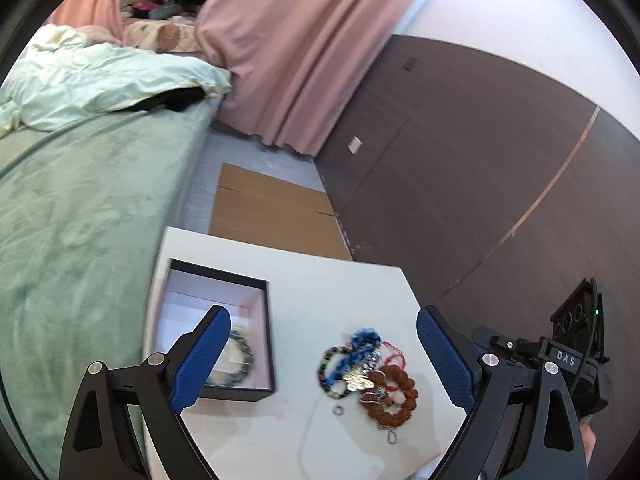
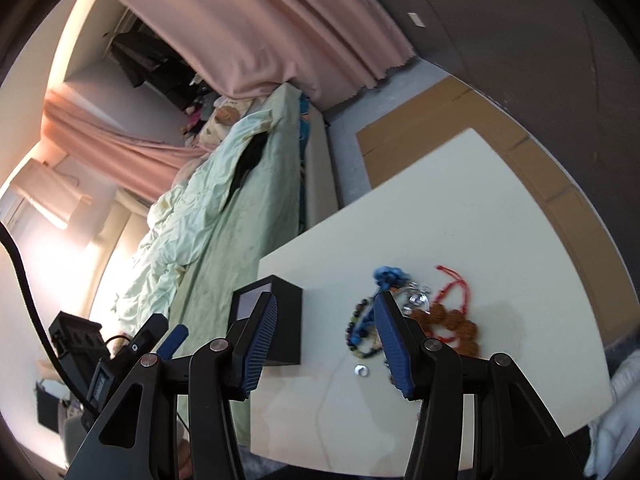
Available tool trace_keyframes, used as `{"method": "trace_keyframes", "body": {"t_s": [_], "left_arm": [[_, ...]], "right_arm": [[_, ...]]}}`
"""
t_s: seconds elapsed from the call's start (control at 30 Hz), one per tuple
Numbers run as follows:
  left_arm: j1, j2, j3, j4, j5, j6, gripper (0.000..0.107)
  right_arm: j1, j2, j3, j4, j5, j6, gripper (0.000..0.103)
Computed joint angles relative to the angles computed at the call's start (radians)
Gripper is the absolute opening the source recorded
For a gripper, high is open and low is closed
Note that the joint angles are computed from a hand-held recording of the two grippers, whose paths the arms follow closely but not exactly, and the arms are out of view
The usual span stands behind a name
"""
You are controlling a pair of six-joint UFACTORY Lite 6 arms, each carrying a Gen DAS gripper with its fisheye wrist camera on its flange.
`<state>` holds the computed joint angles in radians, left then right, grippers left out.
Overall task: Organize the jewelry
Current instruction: 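Lower the dark bead bracelet into the black box and open the right gripper, then grasp the blue braided bracelet from the pile with the left gripper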
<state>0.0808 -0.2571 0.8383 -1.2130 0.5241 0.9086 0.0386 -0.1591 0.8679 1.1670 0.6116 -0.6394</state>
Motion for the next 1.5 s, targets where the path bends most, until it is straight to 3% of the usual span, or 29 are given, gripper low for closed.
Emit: {"method": "trace_keyframes", "body": {"t_s": [0.33,0.5,0.9,1.07,1.27,1.33,1.47,1.5], "left_arm": [[-0.271,0.117,0.039,0.123,-0.190,-0.087,0.078],[-0.350,0.206,0.083,0.257,-0.238,-0.188,0.062],[-0.471,0.467,0.248,0.504,-0.297,-0.424,0.059],[-0.482,0.581,0.332,0.536,-0.286,-0.458,0.051],[-0.497,0.673,0.401,0.575,-0.290,-0.494,0.050],[-0.504,0.688,0.408,0.581,-0.303,-0.494,0.041],[-0.502,0.708,0.421,0.611,-0.321,-0.529,0.009],[-0.498,0.703,0.419,0.577,-0.318,-0.495,0.009]], "right_arm": [[-0.133,0.089,-0.006,-0.106,0.067,0.059,0.052],[-0.168,0.137,0.023,-0.142,0.086,0.067,0.052],[-0.152,0.315,0.134,-0.187,0.054,0.092,0.051],[-0.141,0.371,0.174,-0.202,0.049,0.111,0.048],[-0.149,0.401,0.202,-0.201,0.056,0.118,0.048],[-0.149,0.403,0.208,-0.201,0.060,0.119,0.048],[-0.141,0.408,0.213,-0.205,0.057,0.119,0.048],[-0.142,0.419,0.224,-0.206,0.060,0.116,0.048]]}}
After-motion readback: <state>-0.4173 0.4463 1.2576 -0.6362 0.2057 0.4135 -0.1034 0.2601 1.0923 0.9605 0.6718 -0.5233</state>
